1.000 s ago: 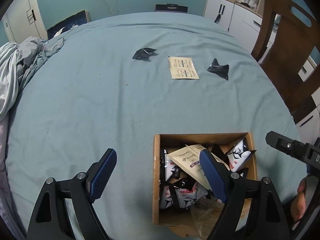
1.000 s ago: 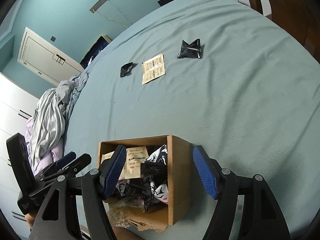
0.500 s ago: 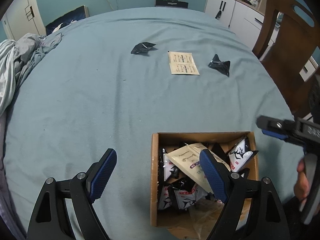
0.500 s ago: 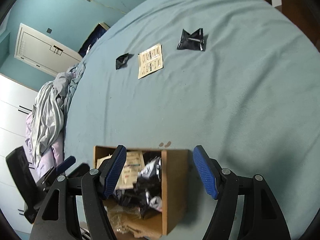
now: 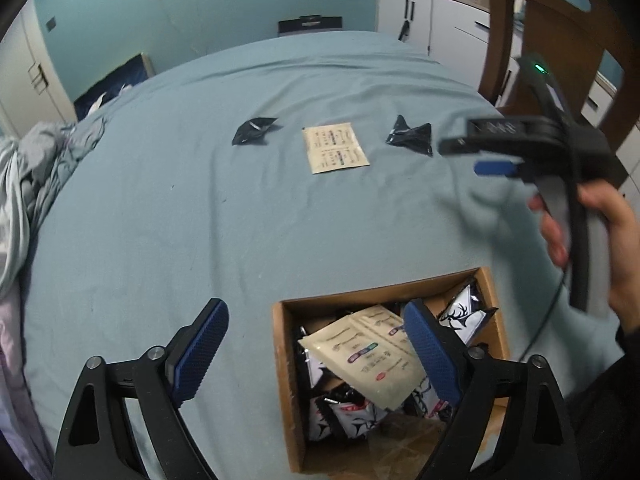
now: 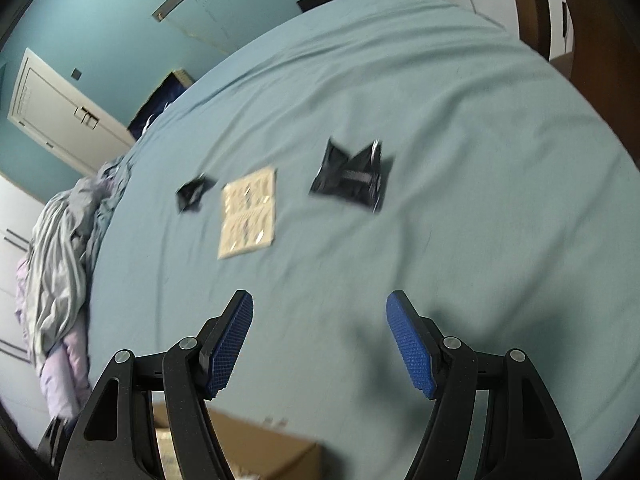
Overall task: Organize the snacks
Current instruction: 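Move the right gripper to a black packet and grasp it, then grasp the last black packet with the left gripper while the right gripper carries its black packet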
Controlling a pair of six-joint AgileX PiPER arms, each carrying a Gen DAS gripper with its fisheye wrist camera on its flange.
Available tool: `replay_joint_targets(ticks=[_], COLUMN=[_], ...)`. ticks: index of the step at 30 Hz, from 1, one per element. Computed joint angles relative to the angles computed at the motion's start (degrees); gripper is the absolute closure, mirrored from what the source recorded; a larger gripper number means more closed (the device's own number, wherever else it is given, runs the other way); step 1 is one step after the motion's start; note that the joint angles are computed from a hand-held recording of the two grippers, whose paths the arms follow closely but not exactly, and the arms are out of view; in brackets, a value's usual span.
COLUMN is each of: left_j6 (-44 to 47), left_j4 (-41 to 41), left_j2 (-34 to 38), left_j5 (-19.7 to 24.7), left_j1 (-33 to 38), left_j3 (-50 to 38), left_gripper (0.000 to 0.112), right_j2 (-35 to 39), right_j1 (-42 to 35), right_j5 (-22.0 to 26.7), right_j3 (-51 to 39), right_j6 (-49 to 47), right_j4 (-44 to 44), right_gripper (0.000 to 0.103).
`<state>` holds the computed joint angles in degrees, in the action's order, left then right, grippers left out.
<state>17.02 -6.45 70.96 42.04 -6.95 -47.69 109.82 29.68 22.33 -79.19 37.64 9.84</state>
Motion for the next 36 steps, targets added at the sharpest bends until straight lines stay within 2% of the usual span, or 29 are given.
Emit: replay_joint_targets(ticks=[6, 10, 12, 16, 20, 21, 22, 23, 24, 25, 27, 30, 36], left_j6=[-0.5, -0.4, -0.1, 2.7, 3.7, 3.7, 3.7, 3.7, 3.6, 3.3, 2.3, 0.4, -1.4], left_j4=[0.4, -0.1, -1.0, -4.4, -5.4, -5.4, -5.5, -5.7, -5.8, -5.6, -4.7, -2.4, -0.2], left_j2=[2.4, 4.7, 6.2, 7.1, 7.1, 7.3, 7.5, 7.7, 7.8, 7.8, 7.4, 6.3, 3.6], left_j5=[-0.5, -0.8, -0.7, 0.2, -0.1, -0.2, -0.2, -0.1, -0.1, -0.1, -0.9, -2.5, -4.2], left_j1=[-0.6, -0.1, 0.4, 2.3, 3.5, 3.7, 3.8, 4.1, 4.3, 4.4, 4.3, 3.8, 4.8], left_j3=[-0.8, -1.7, -2.3, -2.8, -2.7, -2.8, -2.9, -3.0, -3.0, -3.1, -2.8, -2.1, -0.7], left_gripper=[0.02, 0.02, 0.02, 0.02, 0.02, 0.02, 0.02, 0.02, 0.02, 0.02, 0.02, 0.02, 0.02], right_j2=[7.2, 9.1, 11.1, 16.8, 20.9, 22.1, 22.8, 22.8, 22.1, 21.5, 18.6, 13.3, 0.7], right_j1=[-2.8, -2.6, -2.5, -1.3, 0.1, 0.2, 1.0, 1.4, 1.5, 1.0, 0.6, 1.9, 7.4], right_j5=[0.7, -2.4, -1.4, 4.4, 6.6, 8.2, 9.6, 10.3, 9.6, 8.7, 5.5, 2.0, 0.3], right_j3=[-6.5, -8.8, -11.8, -21.1, -26.6, -28.5, -29.4, -29.8, -28.7, -27.8, -23.3, -16.2, -5.0], right_j6=[0.1, 5.9, 5.1, 6.1, 3.9, 3.5, 5.1, 5.6, 5.6, 4.4, 4.0, 8.7, 19.6], right_j4=[-0.2, -6.6, -7.3, -12.4, -12.8, -13.1, -15.7, -17.1, -17.3, -15.9, -13.1, -15.2, -22.7], right_gripper=[0.034, 0.034, 0.034, 0.034, 0.034, 0.036, 0.048, 0.055, 0.058, 0.068, 0.073, 0.075, 0.075])
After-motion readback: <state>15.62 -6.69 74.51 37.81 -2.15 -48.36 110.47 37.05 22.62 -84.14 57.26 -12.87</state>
